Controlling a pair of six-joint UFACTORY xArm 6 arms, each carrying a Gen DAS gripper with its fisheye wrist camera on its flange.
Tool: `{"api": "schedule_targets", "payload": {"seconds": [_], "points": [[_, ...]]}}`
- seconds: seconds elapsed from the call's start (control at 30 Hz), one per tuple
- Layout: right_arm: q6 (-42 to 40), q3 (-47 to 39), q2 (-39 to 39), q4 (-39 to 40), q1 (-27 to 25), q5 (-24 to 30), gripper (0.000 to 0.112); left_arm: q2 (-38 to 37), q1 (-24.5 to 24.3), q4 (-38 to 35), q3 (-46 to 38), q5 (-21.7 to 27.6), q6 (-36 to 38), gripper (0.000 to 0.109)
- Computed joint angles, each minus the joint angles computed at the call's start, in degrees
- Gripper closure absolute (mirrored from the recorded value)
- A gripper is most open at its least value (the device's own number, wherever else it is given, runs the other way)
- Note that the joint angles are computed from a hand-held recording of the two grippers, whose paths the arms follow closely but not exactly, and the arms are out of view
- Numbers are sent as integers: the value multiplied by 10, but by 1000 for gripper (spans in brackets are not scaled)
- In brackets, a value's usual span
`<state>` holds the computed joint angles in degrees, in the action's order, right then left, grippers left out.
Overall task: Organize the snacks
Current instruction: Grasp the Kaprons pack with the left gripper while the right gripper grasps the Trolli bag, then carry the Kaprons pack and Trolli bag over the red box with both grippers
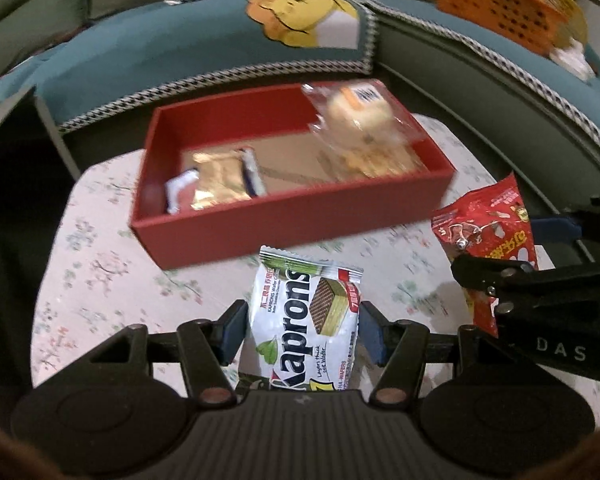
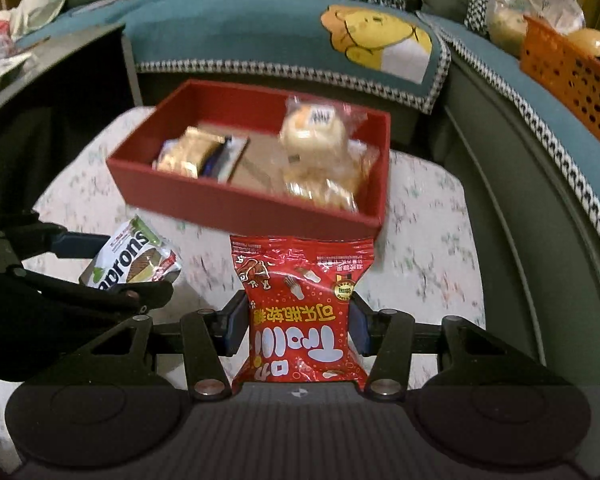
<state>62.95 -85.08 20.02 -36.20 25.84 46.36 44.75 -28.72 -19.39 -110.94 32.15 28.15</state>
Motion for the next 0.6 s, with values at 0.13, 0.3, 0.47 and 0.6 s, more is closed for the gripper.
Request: {"api": "schedule_targets", "payload": {"seconds": [0.13,0.3,0.47,0.6], "points": [[4,-36,21,-9,-4,-4,54,25,7,14,-46,0,-29,44],[3,-75,45,-22,-7,2,54,52,10,39,-92,-6,-57,44],[14,-108,65,-29,-15,-1,55,96,13,55,-173,19,-89,44],[12,-131,82,-27,-23,-8,55,139,15,76,-246,39,-112,44]]}}
